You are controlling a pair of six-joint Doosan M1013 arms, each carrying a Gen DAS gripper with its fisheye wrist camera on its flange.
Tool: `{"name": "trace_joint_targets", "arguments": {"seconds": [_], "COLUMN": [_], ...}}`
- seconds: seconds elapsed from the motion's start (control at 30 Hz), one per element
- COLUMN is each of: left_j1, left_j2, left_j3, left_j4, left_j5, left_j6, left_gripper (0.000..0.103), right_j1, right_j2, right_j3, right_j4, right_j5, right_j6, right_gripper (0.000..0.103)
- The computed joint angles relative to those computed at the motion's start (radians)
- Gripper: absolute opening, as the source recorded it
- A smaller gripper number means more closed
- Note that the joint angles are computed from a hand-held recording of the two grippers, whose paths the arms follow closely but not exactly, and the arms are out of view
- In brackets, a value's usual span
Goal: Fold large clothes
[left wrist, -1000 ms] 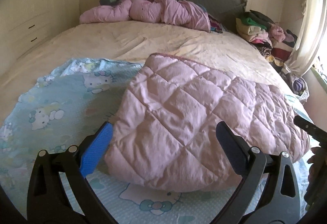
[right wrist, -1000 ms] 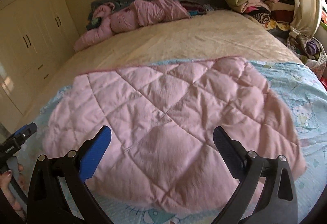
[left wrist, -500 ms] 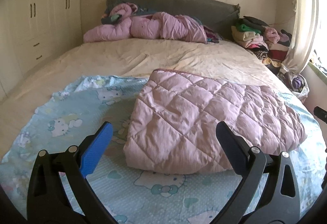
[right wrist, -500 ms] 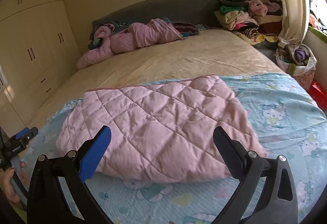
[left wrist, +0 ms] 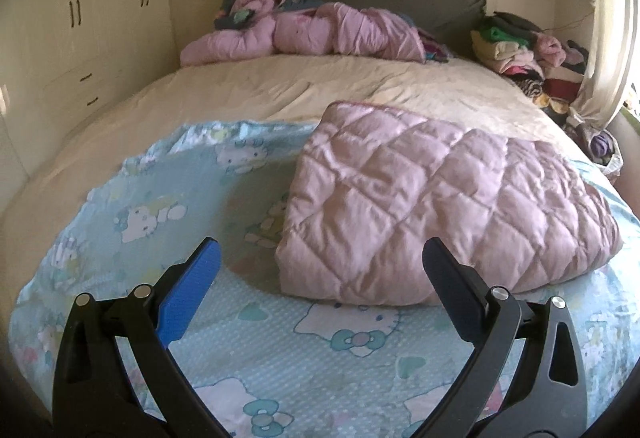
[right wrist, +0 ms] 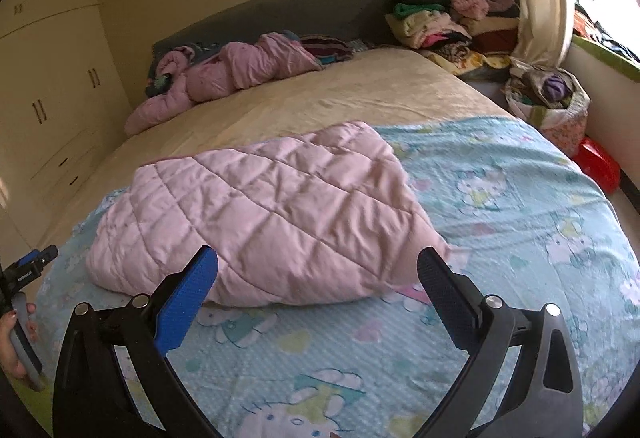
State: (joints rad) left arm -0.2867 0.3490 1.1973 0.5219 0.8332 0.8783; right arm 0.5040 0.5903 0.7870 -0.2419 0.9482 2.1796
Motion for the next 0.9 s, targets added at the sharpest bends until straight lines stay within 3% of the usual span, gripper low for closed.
{"name": "trace_joint_targets", "arguments": {"seconds": [0.27,0.47,0.9], "left_j1": [0.023,0.051,0.126], "left_j2": [0.02,0.062,0.111], "left_j3": [-0.008,-0.036,-0.062], "left_j4": [-0.075,-0.249,-0.557], "left_j5": [0.02,0.065,0.037], "left_j6": [0.024,0.116,0.186], "left_gripper": [0.095,0.095,0.095], "right_j1": [-0.017,-0.033,-0.098], "right_j2": [-0.01,0.001,0.047], "right_j3": [0.052,0.068,0.056], "right_j4": [0.018,0.072,0.273], "right_j5": [0.014,0.025,0.022], "right_j6": [0.03,0.048,0.105], "right_gripper": [0.099,0.099,0.099]}}
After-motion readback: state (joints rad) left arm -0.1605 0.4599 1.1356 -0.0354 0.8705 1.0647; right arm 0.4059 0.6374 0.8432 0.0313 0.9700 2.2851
